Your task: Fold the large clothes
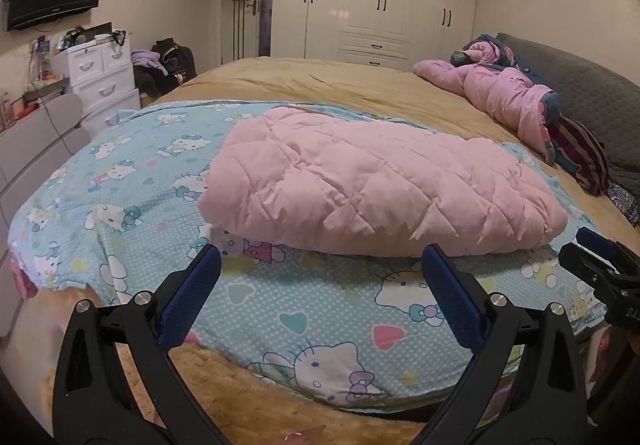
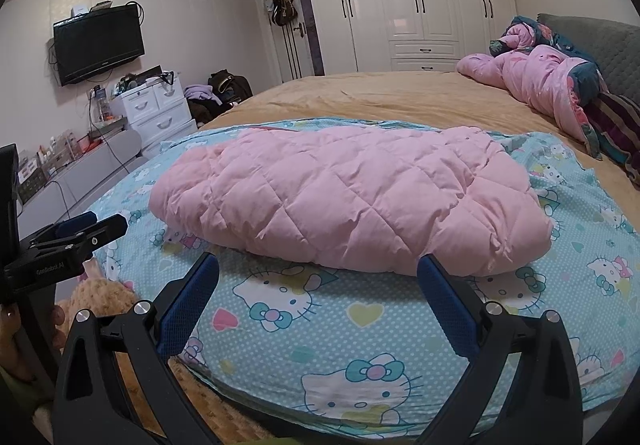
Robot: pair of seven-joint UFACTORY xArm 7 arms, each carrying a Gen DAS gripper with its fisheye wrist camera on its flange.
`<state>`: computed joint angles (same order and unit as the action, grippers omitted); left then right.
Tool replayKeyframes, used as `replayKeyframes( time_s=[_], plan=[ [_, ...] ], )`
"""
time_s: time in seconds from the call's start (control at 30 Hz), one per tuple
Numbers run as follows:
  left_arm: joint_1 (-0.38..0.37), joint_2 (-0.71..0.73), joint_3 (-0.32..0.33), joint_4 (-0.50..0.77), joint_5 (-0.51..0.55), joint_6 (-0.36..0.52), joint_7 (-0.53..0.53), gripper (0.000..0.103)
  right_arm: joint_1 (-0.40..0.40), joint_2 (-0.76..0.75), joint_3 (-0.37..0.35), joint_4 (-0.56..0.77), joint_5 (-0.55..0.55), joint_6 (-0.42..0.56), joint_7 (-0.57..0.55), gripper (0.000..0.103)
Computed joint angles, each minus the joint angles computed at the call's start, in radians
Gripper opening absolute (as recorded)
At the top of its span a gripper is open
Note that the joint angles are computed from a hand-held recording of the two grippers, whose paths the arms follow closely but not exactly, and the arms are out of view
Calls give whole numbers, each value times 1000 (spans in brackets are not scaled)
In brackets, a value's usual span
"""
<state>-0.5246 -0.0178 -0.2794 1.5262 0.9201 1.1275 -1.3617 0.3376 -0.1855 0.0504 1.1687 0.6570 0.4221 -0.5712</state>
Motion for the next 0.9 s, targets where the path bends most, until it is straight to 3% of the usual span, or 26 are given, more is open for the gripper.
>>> replayKeyframes(
  time_s=[0.9],
  plan=[
    [-5, -3, -5, 10, 4, 28, -7, 94, 3, -7, -3, -7, -6, 10, -6, 99]
  ],
)
